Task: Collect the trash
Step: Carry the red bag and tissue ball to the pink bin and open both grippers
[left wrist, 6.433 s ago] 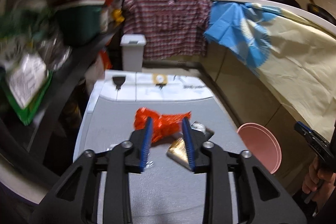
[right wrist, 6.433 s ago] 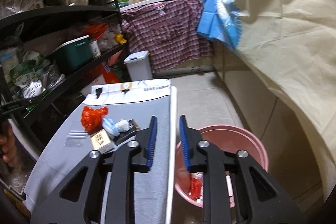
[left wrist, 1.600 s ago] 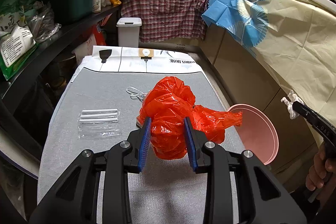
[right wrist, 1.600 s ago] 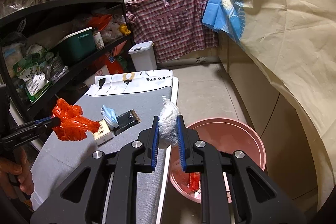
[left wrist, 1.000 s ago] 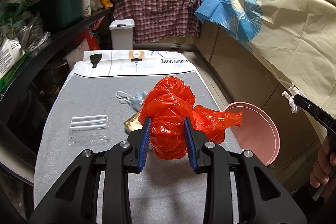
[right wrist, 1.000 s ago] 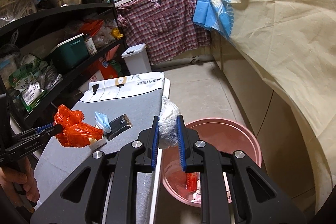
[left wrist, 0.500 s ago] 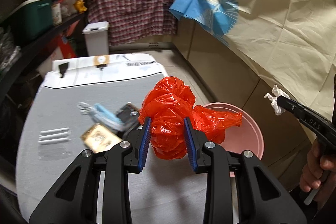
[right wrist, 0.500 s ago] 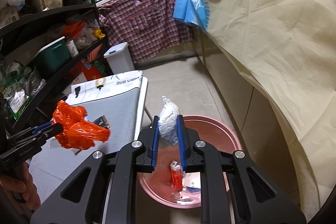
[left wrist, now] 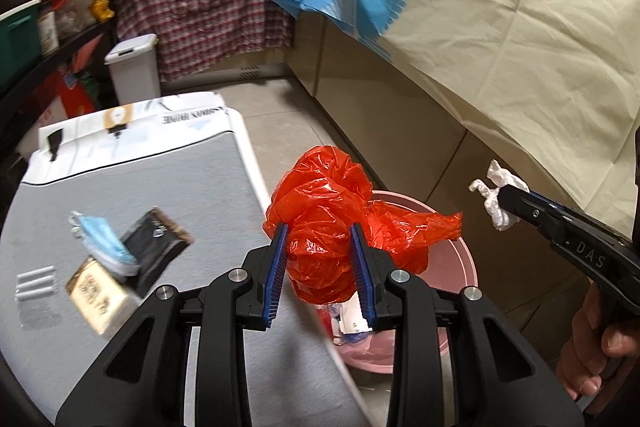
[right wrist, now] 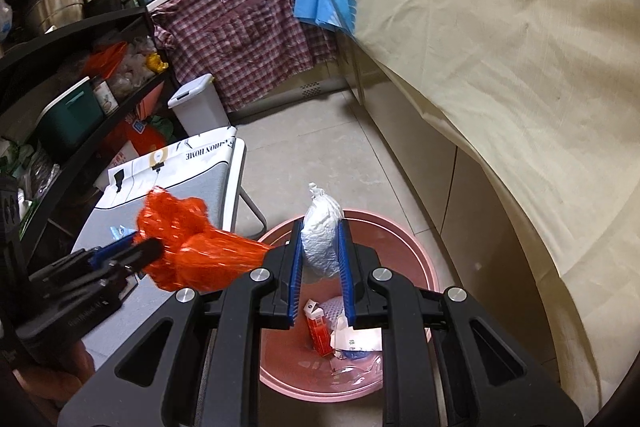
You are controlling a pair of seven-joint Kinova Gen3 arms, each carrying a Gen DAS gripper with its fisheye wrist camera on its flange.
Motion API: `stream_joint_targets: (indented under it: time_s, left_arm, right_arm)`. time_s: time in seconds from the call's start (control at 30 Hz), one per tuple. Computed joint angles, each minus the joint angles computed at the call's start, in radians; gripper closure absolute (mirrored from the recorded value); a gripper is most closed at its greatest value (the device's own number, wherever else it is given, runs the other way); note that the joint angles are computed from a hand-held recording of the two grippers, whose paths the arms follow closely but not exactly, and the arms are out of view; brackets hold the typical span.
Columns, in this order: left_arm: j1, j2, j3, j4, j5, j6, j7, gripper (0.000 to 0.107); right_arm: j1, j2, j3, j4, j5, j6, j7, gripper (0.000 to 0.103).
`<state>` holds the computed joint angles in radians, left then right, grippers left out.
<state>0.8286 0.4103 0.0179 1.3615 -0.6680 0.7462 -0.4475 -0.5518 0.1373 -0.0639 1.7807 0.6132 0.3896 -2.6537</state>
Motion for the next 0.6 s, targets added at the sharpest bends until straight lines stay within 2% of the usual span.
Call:
stream_joint_targets:
  time_s: [0.3, 0.37, 0.4, 0.43, 0.47, 0.6]
  left_arm:
    - [-0.018, 0.091, 0.015, -0.106, 0.088, 0.041, -0.153, 0.076]
    - [-0.035, 0.098, 0.025, -0.113, 0.125, 0.027, -0.189, 0.073]
    - [-0.041, 0.101, 0.027, -0.118, 0.144, 0.024, -0.204, 0.071]
    - [-0.039, 0.103, 0.022, -0.122, 0.154, 0.029, -0.211, 0.071]
    - [-0.033, 0.102, 0.014, -0.124, 0.157, 0.033, -0.213, 0.068]
    - [-0.014, 0.081, -0.013, -0.095, 0.149, 0.015, -0.192, 0.067]
  right_arm:
    - [0.006, 0.031, 0.009, -0.030, -0.041, 0.016, 0.042, 0.085]
    - [-0.004, 0.039, 0.018, -0.039, -0.034, 0.028, 0.036, 0.081]
    - [-0.017, 0.042, 0.026, -0.043, -0.019, 0.042, 0.022, 0.077]
    - [-0.025, 0.045, 0.030, -0.048, -0.007, 0.055, 0.010, 0.068]
    - [-0.029, 0.045, 0.033, -0.046, 0.003, 0.055, -0.003, 0.067]
    - [-0.027, 0.044, 0.030, -0.044, 0.014, 0.055, -0.012, 0.066]
